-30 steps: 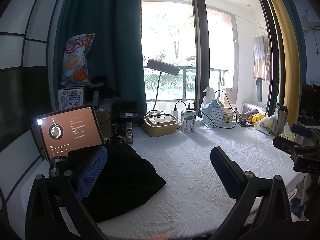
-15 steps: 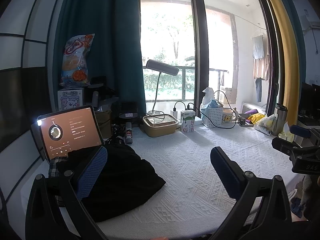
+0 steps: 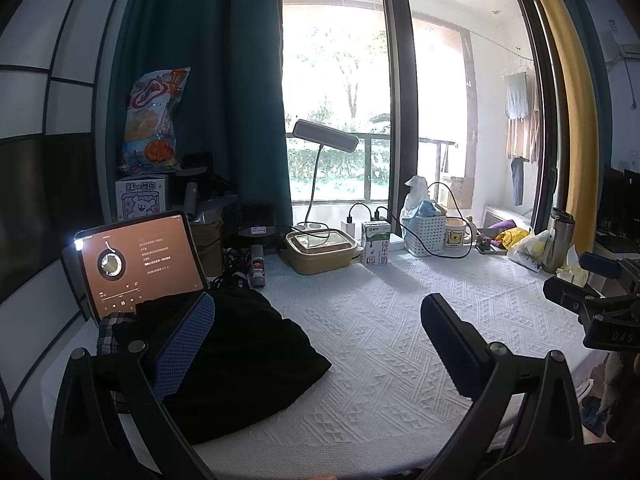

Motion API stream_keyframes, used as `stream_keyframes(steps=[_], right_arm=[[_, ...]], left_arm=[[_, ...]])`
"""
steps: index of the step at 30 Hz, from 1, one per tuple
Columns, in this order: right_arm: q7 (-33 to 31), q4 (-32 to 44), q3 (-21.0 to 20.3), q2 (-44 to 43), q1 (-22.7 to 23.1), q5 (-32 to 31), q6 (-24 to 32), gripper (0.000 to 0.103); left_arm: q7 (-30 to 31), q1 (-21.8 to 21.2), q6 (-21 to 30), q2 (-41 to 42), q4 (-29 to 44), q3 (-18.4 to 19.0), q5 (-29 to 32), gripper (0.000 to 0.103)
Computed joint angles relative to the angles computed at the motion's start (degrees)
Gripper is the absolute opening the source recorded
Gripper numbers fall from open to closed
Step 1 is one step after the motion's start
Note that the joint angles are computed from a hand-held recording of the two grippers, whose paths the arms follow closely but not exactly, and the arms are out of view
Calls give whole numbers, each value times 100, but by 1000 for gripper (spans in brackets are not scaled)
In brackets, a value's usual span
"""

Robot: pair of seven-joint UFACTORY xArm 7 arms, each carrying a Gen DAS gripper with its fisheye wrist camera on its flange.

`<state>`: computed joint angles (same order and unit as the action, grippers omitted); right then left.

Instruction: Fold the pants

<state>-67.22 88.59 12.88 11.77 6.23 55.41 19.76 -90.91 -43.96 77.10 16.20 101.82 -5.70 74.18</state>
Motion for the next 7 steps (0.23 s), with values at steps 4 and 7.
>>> stream_keyframes(steps=[4, 7], right_arm=[[2, 8, -3, 5, -4, -8, 15, 103], [0, 6, -1, 3, -5, -5, 14, 103]], left_arm=[[-63, -13, -14, -6, -5, 2, 40, 102], [-157, -29, -50, -26, -41, 2, 146, 102]])
